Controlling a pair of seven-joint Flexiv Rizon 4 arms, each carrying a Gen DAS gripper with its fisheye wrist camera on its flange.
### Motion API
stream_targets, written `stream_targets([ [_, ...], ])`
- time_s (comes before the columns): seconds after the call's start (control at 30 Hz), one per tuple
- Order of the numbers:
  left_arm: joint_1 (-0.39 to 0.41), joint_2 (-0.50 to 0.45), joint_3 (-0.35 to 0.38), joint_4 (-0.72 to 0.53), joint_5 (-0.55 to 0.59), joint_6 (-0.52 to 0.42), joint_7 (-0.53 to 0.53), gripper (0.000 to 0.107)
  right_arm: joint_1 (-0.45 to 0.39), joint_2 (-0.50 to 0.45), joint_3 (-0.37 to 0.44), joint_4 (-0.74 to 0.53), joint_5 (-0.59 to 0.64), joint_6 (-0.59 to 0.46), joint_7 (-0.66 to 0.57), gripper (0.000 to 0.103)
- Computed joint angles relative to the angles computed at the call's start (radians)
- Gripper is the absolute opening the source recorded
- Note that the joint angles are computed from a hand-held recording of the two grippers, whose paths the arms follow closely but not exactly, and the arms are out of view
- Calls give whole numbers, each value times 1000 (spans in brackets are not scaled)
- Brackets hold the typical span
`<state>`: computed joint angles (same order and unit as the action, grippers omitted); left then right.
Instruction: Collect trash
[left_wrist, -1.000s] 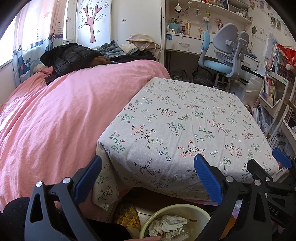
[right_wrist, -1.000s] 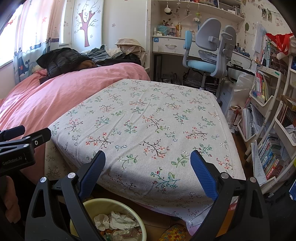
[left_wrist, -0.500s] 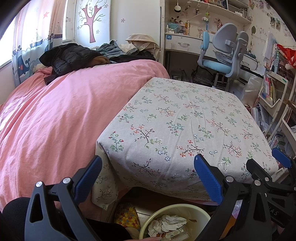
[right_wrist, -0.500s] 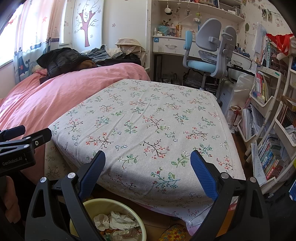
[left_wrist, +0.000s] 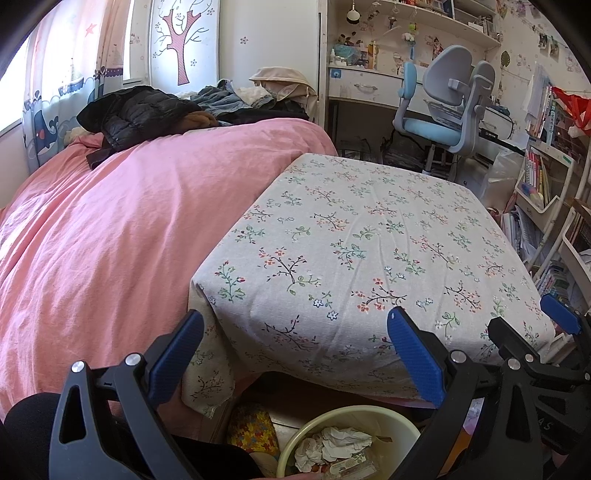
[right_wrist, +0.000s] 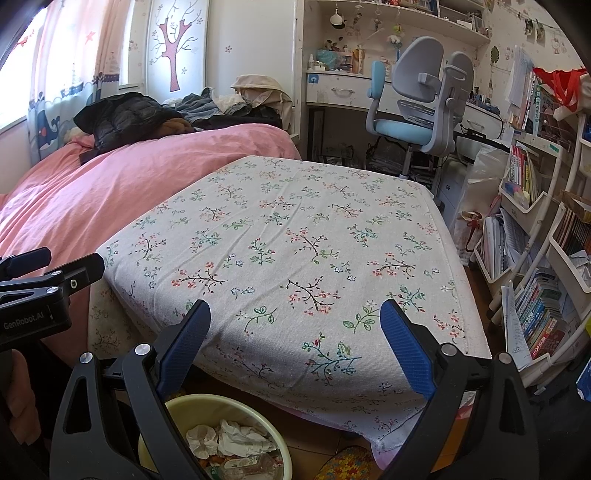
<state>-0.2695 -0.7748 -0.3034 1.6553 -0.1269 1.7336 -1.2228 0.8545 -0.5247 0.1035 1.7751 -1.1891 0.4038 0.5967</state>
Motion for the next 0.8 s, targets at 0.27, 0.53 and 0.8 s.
stream_targets([
  [0.27,-1,0,1,0,2,0,-3,95,0,0,0,-1,1,-1,-1,90],
  [0.53,-3,1,3,0,2,1,-5,95,0,0,0,-1,1,0,-2,90],
  [0.8,-1,-2,1,-2,2,-1,-7,95,0,0,0,-2,2,0,-3,90],
])
